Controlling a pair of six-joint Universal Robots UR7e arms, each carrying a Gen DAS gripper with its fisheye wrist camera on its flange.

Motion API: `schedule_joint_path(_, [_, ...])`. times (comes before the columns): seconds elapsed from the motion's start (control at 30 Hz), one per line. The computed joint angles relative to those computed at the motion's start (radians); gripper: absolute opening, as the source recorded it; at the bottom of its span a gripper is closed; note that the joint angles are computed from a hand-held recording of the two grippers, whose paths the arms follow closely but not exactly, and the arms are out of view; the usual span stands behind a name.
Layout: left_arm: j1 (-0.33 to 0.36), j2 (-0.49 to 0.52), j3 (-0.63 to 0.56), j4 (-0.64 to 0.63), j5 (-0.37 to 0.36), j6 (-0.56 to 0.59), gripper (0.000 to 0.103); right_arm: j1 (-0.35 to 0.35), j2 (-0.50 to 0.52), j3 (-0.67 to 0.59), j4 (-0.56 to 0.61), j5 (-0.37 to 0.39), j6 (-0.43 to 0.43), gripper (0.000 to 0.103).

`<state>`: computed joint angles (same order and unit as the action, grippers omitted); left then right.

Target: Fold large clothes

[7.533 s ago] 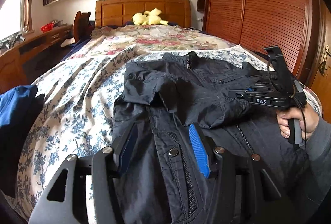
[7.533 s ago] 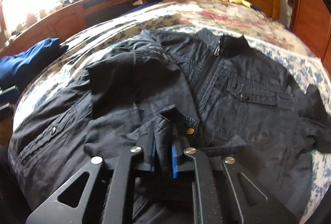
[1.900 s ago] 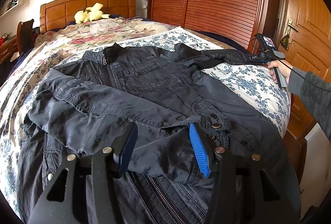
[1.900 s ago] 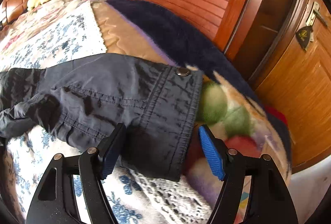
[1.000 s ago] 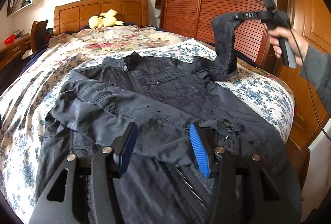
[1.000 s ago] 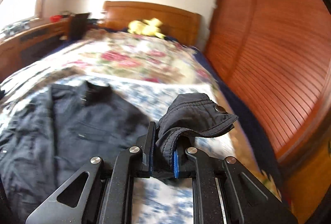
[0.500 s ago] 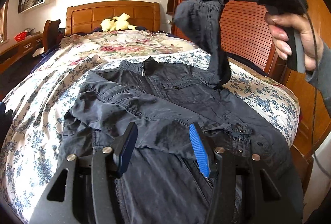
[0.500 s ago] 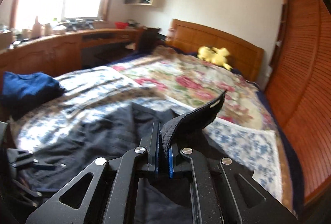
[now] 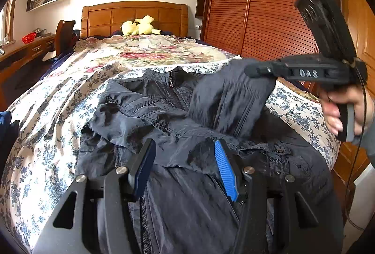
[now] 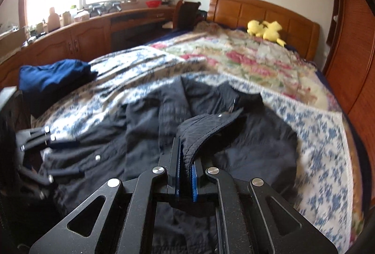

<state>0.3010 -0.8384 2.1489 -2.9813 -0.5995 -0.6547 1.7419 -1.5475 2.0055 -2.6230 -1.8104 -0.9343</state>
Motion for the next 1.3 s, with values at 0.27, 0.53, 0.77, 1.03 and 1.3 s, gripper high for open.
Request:
schedule_joint_path(0.27, [0.004, 0.004, -0.005, 0.009, -0.004, -0.002, 0.051, -0.045, -0.079, 0.047, 0.031, 0.061, 0.009, 0.021])
schedule_joint_path(0.53, [0.007, 0.011, -0.011, 0.015, -0.005, -0.001, 0.051, -0.118, -0.088, 0.079, -0.013, 0.015, 0.013, 0.027])
schedule_joint_path(0.77, [0.007, 0.013, -0.01, 0.017, -0.004, -0.004, 0.051, -0.181, -0.074, 0.1, -0.013, 0.022, 0.048, 0.052])
schedule_joint_path(1.03, [0.005, 0.006, -0.002, 0.018, -0.001, -0.009, 0.051, -0.2, -0.01, 0.117, -0.017, 0.023, 0.1, 0.054])
schedule_joint_path(1.3, [-0.002, -0.012, 0.011, 0.026, 0.008, -0.02, 0.051, -0.216, 0.031, 0.095, 0.044, 0.036, 0.193, 0.054])
